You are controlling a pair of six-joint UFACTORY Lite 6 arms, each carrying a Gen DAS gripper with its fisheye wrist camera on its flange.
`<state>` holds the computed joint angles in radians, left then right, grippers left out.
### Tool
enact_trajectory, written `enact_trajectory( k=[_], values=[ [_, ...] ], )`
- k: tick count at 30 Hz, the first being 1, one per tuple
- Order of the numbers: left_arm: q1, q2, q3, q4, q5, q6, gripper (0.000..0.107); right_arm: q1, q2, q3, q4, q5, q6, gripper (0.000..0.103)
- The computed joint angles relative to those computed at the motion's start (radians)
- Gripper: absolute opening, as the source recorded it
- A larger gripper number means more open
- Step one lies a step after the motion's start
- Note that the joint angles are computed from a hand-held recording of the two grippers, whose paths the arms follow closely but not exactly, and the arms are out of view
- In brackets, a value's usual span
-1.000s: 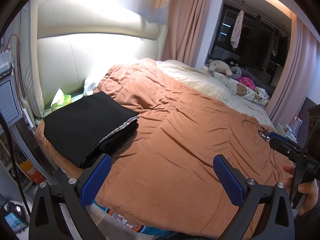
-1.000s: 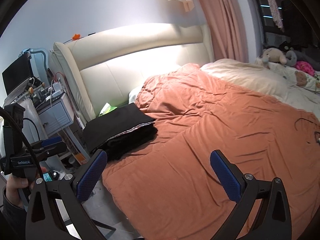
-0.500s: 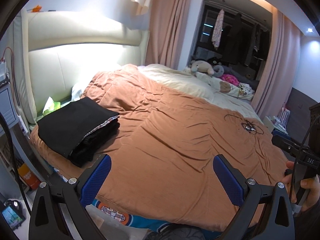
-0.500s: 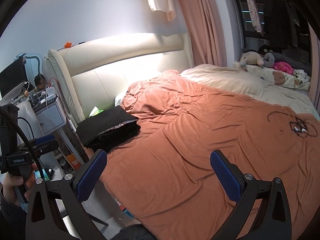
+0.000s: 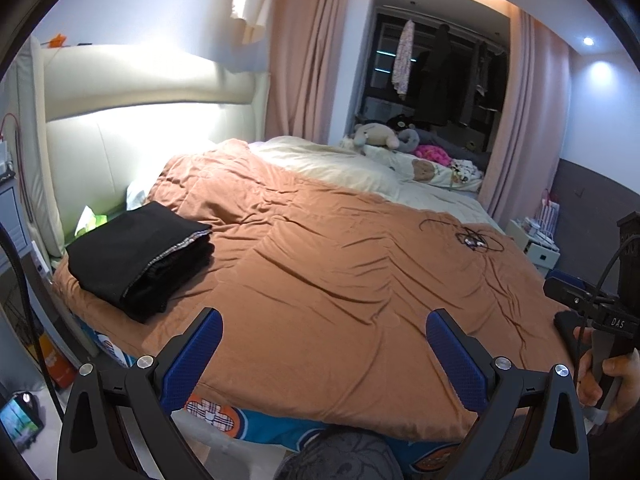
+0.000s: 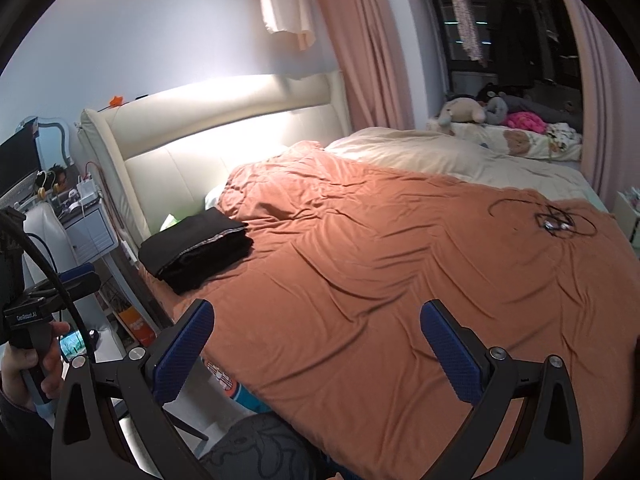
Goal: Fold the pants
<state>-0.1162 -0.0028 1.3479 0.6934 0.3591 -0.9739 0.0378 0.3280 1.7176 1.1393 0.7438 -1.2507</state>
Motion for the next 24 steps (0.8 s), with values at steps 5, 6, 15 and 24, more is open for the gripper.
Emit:
enact_trajectory(
  k=[5,6,15,24],
  values=[
    [-0.089,-0.049,-0.090,0.197,0.013,-0.208,0.103,-0.052,-0.130,-0.194,0.076,-0.009,-0.093,0.103],
    [-0.104,-0.057,-0.109,0.242,0.015,-0.256,0.103,-0.062,-0.152,-0.226,0.089,-0.011,-0.108,0.103],
    [-0.263,-0.100,-0.225,0.515,0.098,-0.615,0.103,-0.132,-0.329,-0.449,0.155,-0.009,-0.166,0.103],
    [-0.418,-0.134,-0.289,0.667,0.217,-0.809,0.103,-0.173,-0.541,-0.716,0.255,-0.024,-0.337,0.103]
  ],
)
